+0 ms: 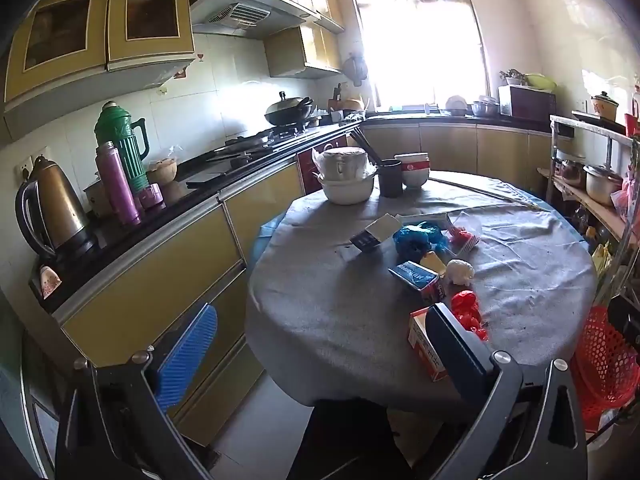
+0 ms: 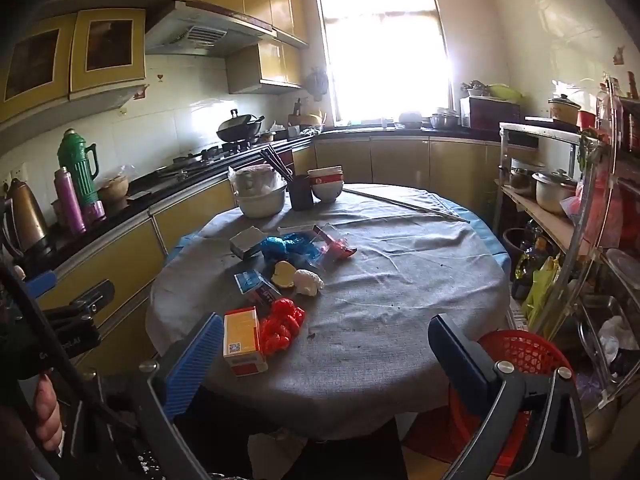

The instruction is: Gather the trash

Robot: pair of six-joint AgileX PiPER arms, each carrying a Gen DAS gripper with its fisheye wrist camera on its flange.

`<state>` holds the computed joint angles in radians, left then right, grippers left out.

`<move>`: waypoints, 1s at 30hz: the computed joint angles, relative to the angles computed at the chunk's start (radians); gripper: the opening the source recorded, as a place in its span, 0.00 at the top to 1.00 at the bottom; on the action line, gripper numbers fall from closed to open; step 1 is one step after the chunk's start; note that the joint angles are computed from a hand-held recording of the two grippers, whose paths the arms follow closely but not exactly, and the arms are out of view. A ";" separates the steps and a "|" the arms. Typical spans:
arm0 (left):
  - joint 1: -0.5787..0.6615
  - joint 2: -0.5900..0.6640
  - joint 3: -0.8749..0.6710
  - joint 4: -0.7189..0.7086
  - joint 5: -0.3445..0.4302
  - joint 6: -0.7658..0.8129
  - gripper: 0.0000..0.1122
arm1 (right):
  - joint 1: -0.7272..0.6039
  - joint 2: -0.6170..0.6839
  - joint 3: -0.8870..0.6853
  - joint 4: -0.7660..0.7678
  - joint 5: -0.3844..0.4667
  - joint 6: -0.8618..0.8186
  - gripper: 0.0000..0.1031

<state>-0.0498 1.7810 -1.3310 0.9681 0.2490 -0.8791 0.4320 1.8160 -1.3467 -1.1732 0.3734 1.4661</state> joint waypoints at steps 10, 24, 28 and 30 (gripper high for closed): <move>0.013 0.006 -0.004 -0.066 0.008 0.074 0.08 | 0.012 0.023 -0.029 0.004 0.010 -0.019 0.00; 0.031 0.018 -0.013 -0.144 0.005 0.146 0.08 | 0.021 0.054 -0.086 0.149 0.027 -0.179 0.00; 0.032 0.019 -0.010 -0.147 0.000 0.149 0.08 | 0.015 0.050 -0.089 0.215 0.025 -0.225 0.00; 0.030 0.021 -0.011 -0.145 0.002 0.145 0.08 | 0.016 0.051 -0.085 0.188 0.022 -0.202 0.00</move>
<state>-0.0194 1.8015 -1.3418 0.8234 0.2505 -0.7338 0.4479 1.8666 -1.4318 -0.9851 0.3955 1.2641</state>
